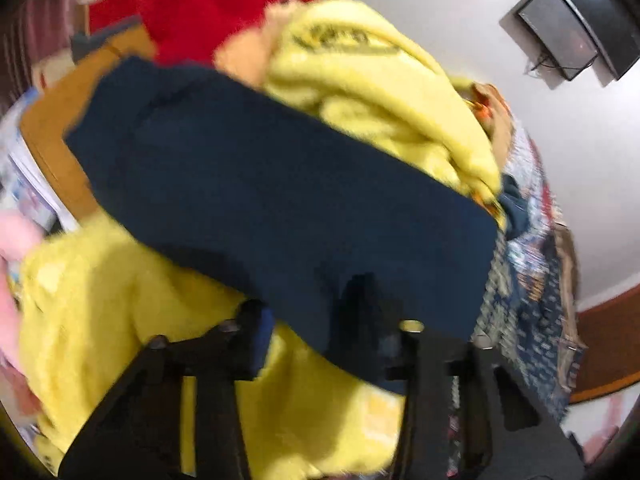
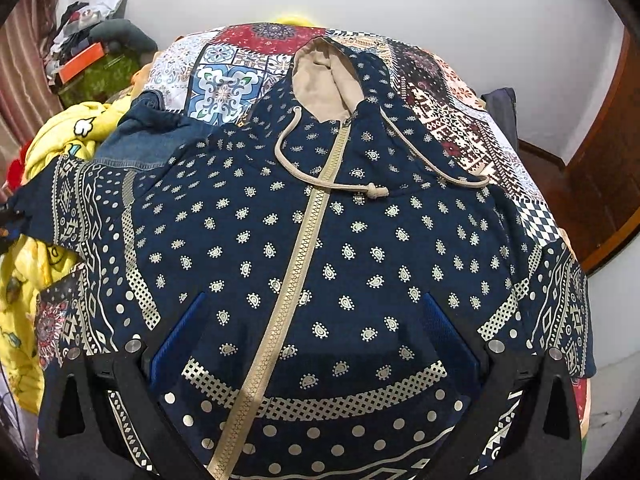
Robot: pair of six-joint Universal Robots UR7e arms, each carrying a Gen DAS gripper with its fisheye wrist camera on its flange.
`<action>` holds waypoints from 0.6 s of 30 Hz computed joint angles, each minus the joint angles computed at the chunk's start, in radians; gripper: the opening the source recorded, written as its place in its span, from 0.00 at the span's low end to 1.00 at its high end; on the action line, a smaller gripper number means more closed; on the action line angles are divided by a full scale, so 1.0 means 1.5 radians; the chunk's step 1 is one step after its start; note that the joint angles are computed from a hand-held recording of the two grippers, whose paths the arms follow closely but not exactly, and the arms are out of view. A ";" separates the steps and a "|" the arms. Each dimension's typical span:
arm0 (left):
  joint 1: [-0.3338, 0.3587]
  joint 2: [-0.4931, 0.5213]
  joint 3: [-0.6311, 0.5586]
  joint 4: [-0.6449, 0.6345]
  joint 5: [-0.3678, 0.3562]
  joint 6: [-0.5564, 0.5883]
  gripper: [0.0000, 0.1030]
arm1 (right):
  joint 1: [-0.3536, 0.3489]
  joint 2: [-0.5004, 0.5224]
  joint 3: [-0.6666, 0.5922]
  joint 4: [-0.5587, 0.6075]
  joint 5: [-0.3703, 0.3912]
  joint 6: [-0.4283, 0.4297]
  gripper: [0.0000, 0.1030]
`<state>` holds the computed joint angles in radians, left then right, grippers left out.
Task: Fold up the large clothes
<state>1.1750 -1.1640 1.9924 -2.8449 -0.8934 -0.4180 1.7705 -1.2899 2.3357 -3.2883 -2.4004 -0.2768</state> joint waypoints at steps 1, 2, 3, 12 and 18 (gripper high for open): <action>-0.007 0.008 -0.010 0.013 0.039 0.003 0.15 | 0.001 0.000 0.000 0.000 -0.001 0.000 1.00; -0.015 0.014 -0.018 0.028 0.072 0.004 0.10 | 0.002 -0.001 0.000 0.001 -0.001 0.001 1.00; -0.022 0.019 -0.024 0.037 0.097 0.010 0.07 | 0.003 -0.003 0.000 0.002 -0.001 0.001 1.00; -0.154 0.038 -0.028 -0.079 0.172 0.167 0.03 | 0.030 -0.025 0.010 -0.017 -0.019 -0.020 1.00; -0.220 0.074 -0.071 -0.115 0.075 0.200 0.03 | 0.044 -0.052 0.021 -0.036 -0.023 -0.046 1.00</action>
